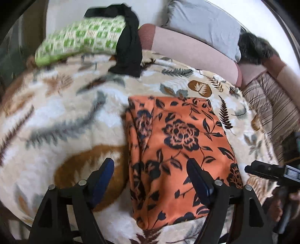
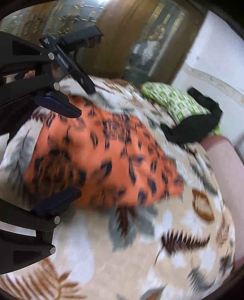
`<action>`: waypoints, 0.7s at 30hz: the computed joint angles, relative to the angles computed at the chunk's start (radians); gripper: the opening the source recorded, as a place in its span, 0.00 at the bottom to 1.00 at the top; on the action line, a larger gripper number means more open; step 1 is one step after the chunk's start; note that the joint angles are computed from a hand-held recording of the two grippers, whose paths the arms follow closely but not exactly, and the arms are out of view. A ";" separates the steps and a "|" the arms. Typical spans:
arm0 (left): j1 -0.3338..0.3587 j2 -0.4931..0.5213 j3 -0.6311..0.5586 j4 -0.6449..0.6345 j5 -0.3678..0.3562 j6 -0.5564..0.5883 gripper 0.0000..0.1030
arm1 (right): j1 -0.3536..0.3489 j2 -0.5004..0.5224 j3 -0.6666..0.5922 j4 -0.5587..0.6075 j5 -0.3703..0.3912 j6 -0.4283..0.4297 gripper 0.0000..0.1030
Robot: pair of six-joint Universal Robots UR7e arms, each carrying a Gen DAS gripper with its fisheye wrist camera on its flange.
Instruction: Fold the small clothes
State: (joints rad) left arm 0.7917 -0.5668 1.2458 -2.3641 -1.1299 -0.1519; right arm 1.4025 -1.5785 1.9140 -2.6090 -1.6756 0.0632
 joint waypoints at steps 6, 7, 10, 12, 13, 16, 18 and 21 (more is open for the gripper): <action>0.056 -0.012 0.013 0.026 -0.136 -0.156 0.78 | -0.081 -0.032 0.007 0.018 0.054 0.050 0.77; 0.053 -0.022 0.033 -0.008 -0.147 -0.148 0.78 | -0.077 -0.023 -0.002 0.022 0.067 0.044 0.77; 0.020 -0.023 0.066 -0.011 -0.022 -0.068 0.78 | -0.062 0.009 -0.023 0.055 0.122 0.013 0.77; 0.020 0.014 0.037 0.087 0.075 -0.042 0.78 | -0.050 0.033 -0.031 0.076 0.104 0.003 0.77; 0.028 0.018 0.036 0.089 0.067 -0.037 0.78 | -0.045 0.053 -0.039 0.111 0.073 0.005 0.77; 0.018 -0.007 0.070 0.022 0.057 -0.049 0.76 | -0.031 0.061 -0.028 0.105 0.026 0.006 0.78; 0.002 -0.024 0.090 -0.012 0.064 -0.046 0.76 | -0.033 0.046 -0.018 0.091 0.055 -0.007 0.78; -0.006 -0.049 0.115 -0.056 0.002 -0.047 0.76 | -0.040 0.037 -0.028 0.087 0.066 0.006 0.78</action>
State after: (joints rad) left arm 0.7857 -0.6158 1.3612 -2.4197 -1.1276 -0.1990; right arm 1.3623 -1.5411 1.8859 -2.5218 -1.6096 0.0688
